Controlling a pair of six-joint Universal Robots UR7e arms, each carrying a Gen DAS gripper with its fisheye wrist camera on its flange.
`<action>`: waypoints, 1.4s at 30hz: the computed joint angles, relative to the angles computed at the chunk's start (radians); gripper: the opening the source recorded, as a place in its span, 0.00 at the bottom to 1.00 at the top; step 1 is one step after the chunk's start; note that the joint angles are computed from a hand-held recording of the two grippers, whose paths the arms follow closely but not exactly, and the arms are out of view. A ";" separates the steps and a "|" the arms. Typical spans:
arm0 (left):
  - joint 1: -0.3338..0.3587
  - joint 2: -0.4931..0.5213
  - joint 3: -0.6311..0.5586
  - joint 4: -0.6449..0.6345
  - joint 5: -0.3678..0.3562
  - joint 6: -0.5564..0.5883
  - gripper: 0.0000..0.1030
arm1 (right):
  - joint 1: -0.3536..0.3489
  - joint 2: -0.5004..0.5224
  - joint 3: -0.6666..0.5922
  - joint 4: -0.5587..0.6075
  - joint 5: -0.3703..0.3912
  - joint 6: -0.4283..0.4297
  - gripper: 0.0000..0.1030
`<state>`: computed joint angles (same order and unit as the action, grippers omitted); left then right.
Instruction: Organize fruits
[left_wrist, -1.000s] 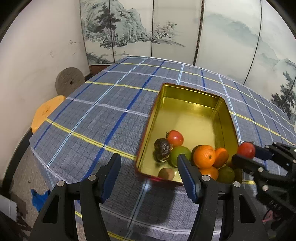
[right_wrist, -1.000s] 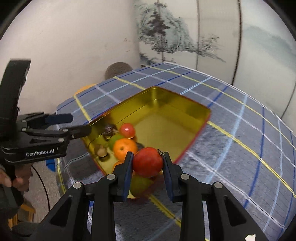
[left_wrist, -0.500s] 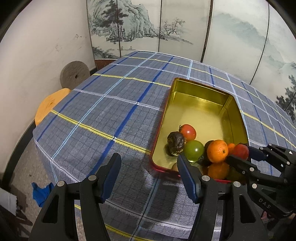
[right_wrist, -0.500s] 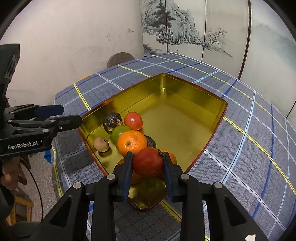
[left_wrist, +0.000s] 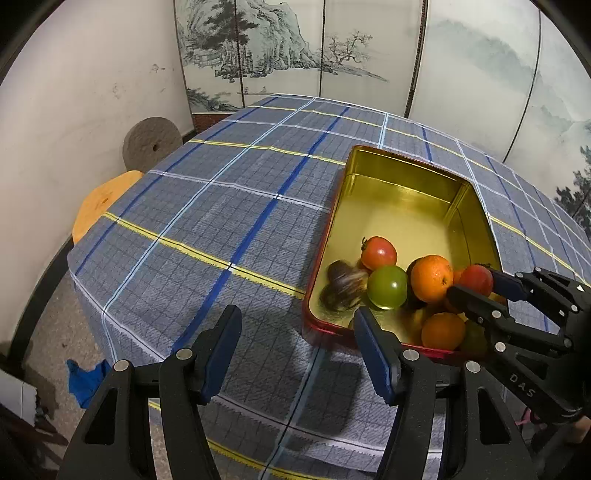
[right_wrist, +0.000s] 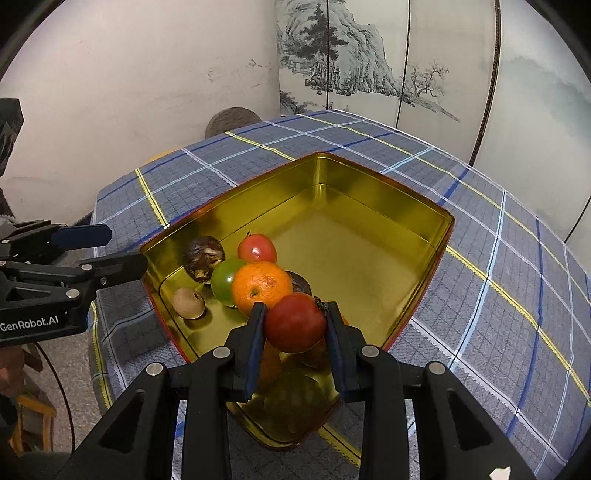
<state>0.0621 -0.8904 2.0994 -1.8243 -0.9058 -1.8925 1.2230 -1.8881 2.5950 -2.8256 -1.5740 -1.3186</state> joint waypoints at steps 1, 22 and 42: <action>0.000 0.000 -0.001 0.002 -0.001 -0.001 0.62 | 0.002 0.003 0.001 -0.004 -0.001 0.001 0.29; -0.022 0.013 -0.014 0.021 -0.017 -0.009 0.62 | -0.006 -0.035 0.020 0.022 0.006 0.032 0.36; -0.031 0.044 -0.063 0.055 -0.012 -0.002 0.62 | -0.065 -0.241 0.022 0.201 0.027 0.055 0.63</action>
